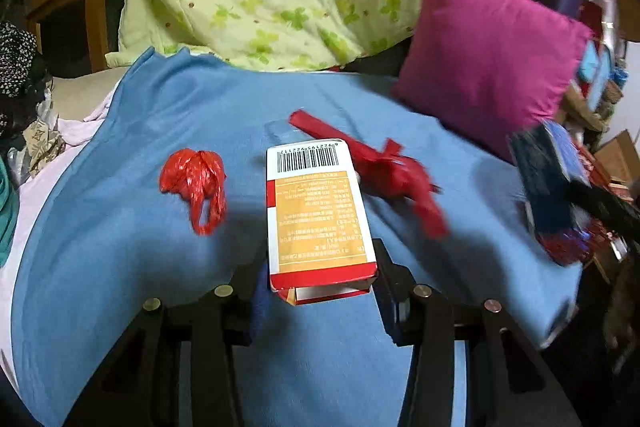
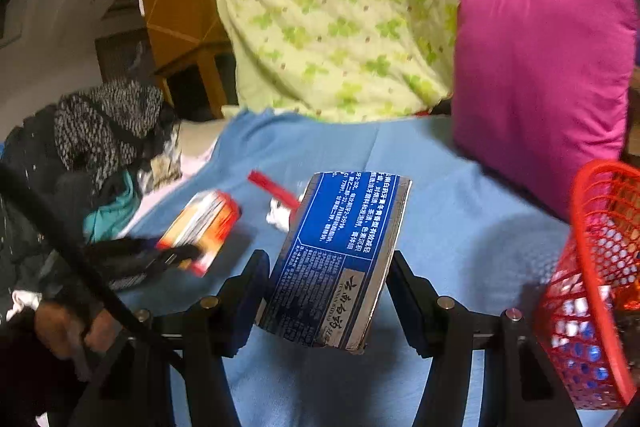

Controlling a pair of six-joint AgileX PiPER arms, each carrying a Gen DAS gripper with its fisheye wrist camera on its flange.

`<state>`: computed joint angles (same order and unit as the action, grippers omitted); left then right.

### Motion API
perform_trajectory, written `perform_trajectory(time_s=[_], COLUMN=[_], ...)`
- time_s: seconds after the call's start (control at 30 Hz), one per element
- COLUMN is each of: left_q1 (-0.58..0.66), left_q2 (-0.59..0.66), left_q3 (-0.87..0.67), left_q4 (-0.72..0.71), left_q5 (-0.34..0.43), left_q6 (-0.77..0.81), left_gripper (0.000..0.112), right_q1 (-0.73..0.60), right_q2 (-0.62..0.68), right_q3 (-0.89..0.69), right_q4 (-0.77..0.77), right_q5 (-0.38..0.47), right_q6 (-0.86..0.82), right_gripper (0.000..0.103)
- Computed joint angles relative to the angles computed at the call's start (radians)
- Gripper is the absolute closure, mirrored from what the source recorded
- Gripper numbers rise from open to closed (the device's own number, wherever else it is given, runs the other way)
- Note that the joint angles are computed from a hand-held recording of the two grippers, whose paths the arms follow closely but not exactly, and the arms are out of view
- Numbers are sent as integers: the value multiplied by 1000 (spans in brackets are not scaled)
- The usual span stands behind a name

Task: Collect trash
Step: 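Carry both boxes over the red mesh basket and open both tools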

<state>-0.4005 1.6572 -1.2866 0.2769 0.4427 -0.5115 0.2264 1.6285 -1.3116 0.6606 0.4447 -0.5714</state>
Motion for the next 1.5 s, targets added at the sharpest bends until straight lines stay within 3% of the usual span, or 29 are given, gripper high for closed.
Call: perform_trajectory(time_s=[0.1,0.23,0.5,0.63,0.77,0.93,1.5], left_q1=[-59,-122,-262,-349,-421,-488,-580], left_q2=[-101,-178,-191,-120,-3,123,440], left_q3=[91,134,51,-76,-286,-517,-1103], left_q4=[108,138,248,350,402,452,415], left_q5=[6,19,89,192,351,485,699], left_q6=[-111,-161,-289,-346,-318,-267,-30], left_gripper=[64,64,64,64,64,64,64], right_q1=[-26,-59,-158,-238,-327,-420,-652], right_q2=[-46,-127,-300,-357,-393,-398,-395], right_q3=[32,87,189,185,177,146,148], right_q4=[66,127,79,66,99,121,288], right_q5=[-24,-55,2,54,101,159,239], right_q6=[-45,-80,-20,-17,-36,-34,-159], right_gripper=[41,40,41,41,41,40,40])
